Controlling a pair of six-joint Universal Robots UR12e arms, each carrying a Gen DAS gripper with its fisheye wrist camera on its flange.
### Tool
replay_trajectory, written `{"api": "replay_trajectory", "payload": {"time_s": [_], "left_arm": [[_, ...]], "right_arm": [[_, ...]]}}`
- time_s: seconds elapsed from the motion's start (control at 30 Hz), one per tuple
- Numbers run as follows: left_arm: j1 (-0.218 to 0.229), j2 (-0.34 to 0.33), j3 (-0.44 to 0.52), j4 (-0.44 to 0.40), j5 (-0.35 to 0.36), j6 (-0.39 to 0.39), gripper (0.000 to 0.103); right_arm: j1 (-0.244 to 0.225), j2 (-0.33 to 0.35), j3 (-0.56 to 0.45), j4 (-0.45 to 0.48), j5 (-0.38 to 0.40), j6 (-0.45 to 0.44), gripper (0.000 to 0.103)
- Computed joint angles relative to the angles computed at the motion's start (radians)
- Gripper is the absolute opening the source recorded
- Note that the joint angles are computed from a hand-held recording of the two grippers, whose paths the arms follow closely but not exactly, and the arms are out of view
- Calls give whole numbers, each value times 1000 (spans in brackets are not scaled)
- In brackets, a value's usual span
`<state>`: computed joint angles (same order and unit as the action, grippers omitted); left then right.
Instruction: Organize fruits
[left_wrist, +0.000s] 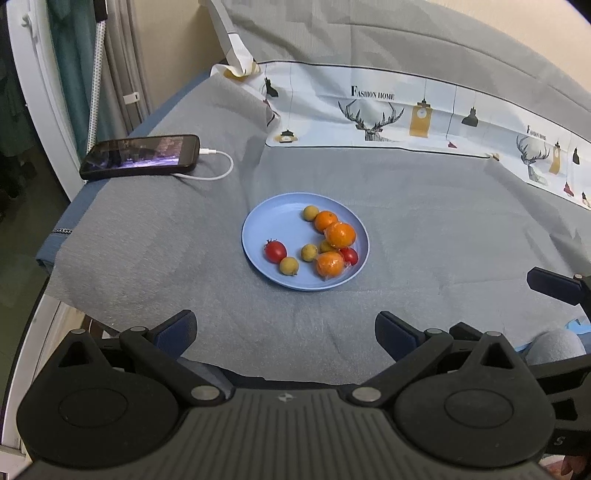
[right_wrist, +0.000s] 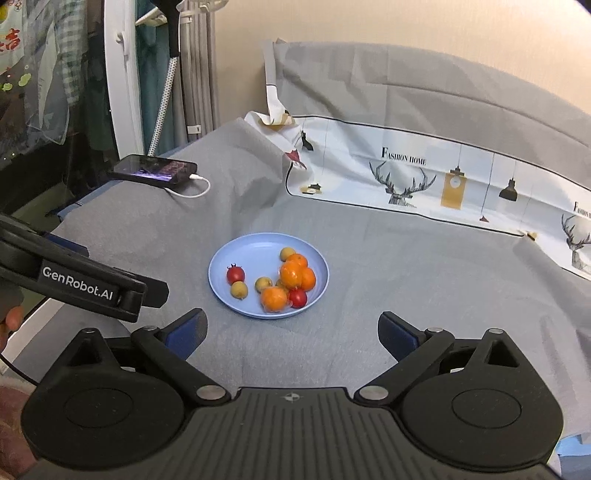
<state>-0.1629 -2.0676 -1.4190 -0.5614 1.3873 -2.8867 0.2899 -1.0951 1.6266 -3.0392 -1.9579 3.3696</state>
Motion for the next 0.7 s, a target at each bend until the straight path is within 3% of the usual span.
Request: {"api": "replay_trajectory", "payload": {"time_s": [0.7], "left_arm": [[-6, 0, -7, 22, 37, 27, 103]], "right_arm": [[7, 0, 1, 6, -15, 10, 100]]}}
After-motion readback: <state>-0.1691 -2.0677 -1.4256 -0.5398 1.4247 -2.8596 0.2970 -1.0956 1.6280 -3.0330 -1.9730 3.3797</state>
